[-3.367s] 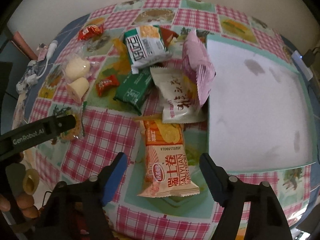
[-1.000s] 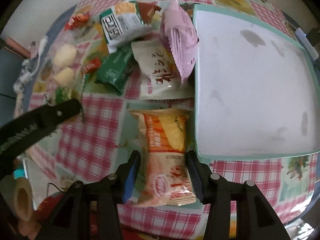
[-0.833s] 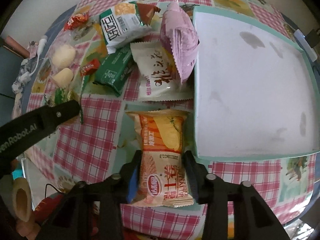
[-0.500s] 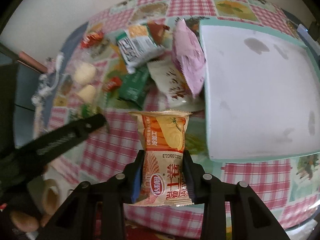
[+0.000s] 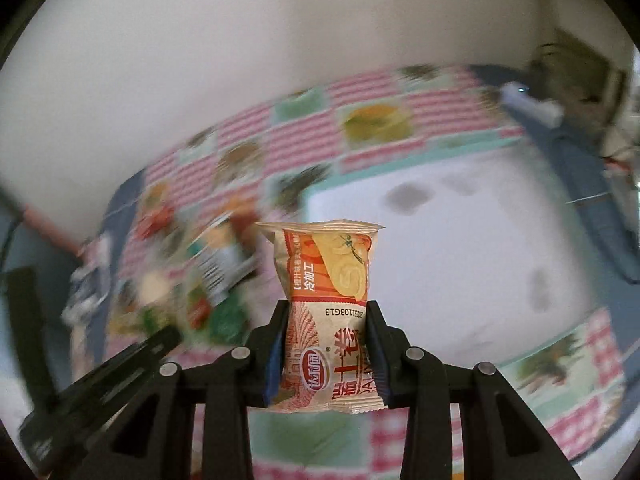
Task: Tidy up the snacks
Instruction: 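Carry both packs into the white tray and open both tools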
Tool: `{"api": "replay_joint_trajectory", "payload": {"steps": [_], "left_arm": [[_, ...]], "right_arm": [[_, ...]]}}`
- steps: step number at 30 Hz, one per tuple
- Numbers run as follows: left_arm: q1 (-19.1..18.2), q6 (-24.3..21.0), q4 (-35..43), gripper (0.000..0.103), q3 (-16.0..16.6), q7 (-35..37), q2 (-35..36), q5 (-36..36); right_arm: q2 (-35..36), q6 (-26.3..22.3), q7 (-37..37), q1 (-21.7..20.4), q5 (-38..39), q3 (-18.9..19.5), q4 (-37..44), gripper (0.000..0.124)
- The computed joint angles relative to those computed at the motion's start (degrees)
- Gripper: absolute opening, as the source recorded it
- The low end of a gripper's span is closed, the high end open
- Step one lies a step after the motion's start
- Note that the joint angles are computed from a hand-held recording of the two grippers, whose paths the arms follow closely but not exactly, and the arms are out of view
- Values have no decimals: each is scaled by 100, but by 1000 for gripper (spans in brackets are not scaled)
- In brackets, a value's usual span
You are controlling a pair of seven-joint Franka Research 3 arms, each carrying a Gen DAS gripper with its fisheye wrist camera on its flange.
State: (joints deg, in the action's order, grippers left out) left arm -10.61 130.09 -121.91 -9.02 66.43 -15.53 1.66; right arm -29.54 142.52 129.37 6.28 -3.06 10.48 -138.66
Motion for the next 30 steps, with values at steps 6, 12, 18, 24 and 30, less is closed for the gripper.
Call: {"api": "replay_joint_trajectory", "payload": {"steps": [6, 12, 18, 24, 30], "left_arm": [[-210, -10, 555, 55, -172, 271, 409, -45], [-425, -76, 1408, 55, -403, 491, 1158, -13], [-644, -292, 2367, 55, -602, 398, 2097, 349], [-808, -450, 3074, 56, -641, 349, 2798, 552], [-843, -488, 3239, 85, -634, 325, 2966, 562]], "right_arm": [[210, -374, 414, -415, -125, -178, 146, 39], [564, -609, 701, -611, -403, -317, 310, 39], [851, -518, 792, -737, -510, -547, 426, 39], [1094, -440, 940, -960, -911, -658, 577, 39], [1246, -466, 984, -986, -1038, -755, 676, 40]]}}
